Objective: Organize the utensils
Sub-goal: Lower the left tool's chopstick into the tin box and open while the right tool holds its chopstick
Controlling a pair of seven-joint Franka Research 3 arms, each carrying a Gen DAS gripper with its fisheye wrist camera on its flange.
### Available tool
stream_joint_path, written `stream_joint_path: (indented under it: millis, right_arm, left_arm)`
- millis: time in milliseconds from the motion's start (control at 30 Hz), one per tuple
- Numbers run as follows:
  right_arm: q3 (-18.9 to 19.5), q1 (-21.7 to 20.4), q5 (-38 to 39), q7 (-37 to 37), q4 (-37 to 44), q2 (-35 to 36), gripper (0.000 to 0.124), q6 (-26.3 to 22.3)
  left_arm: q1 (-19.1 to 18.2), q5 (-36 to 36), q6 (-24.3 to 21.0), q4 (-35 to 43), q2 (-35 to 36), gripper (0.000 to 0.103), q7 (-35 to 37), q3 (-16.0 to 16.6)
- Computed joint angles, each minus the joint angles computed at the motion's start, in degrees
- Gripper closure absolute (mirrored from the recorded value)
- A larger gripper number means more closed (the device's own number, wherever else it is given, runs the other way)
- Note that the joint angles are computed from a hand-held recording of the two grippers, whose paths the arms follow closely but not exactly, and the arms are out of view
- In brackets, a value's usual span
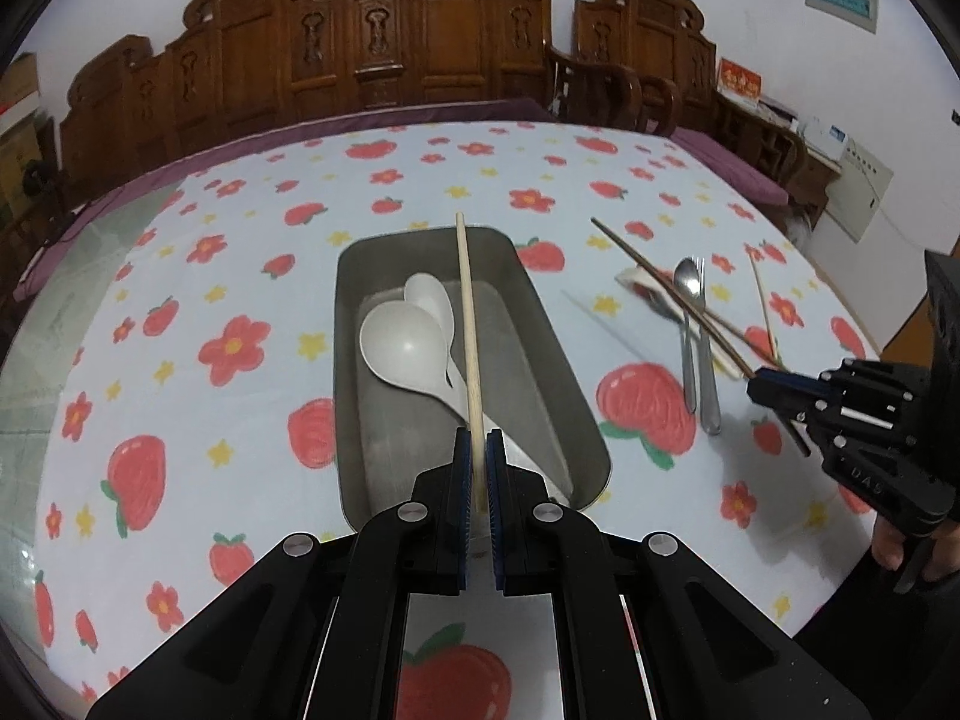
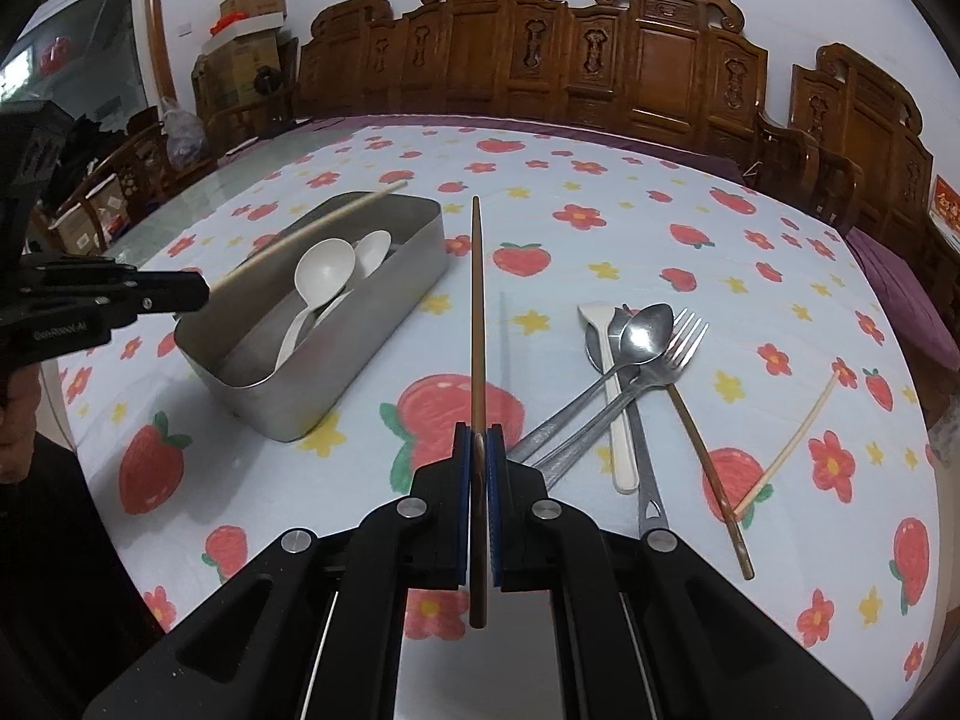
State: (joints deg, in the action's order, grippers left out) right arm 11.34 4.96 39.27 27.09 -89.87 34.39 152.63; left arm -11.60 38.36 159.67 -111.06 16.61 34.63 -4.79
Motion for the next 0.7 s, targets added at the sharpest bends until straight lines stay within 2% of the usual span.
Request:
stream_joint_path:
  millis: [167, 300, 567, 700]
  right_arm:
    - [-0.08, 0.08, -0.12, 0.42, -0.16, -0.09, 0.118, 0.07]
    - [0.14, -0.05, 0.15, 0.2, -0.68, -0.48, 0.118, -0.05]
    - [0.53, 0.0, 0.81, -0.13, -0.4, -0.77, 0.118, -1.49]
    - [0.58, 0.51, 1.23, -0.11, -0.72, -1.38, 0.118, -2.49]
  left_arm:
    - [1.12, -3.69, -0.01, 0.53, 1.31, 0.099, 3.14, -1.0]
    - [1.07, -4.95, -0.14, 1.03, 2.15, 0.099, 3.48, -0.49]
    - [0.68, -4.8, -1.86, 2.0, 2.88, 0.099, 2.32, 0.53]
    - [0.67, -3.64, -1.03, 1.31, 2.0, 0.098, 1.15, 0.98]
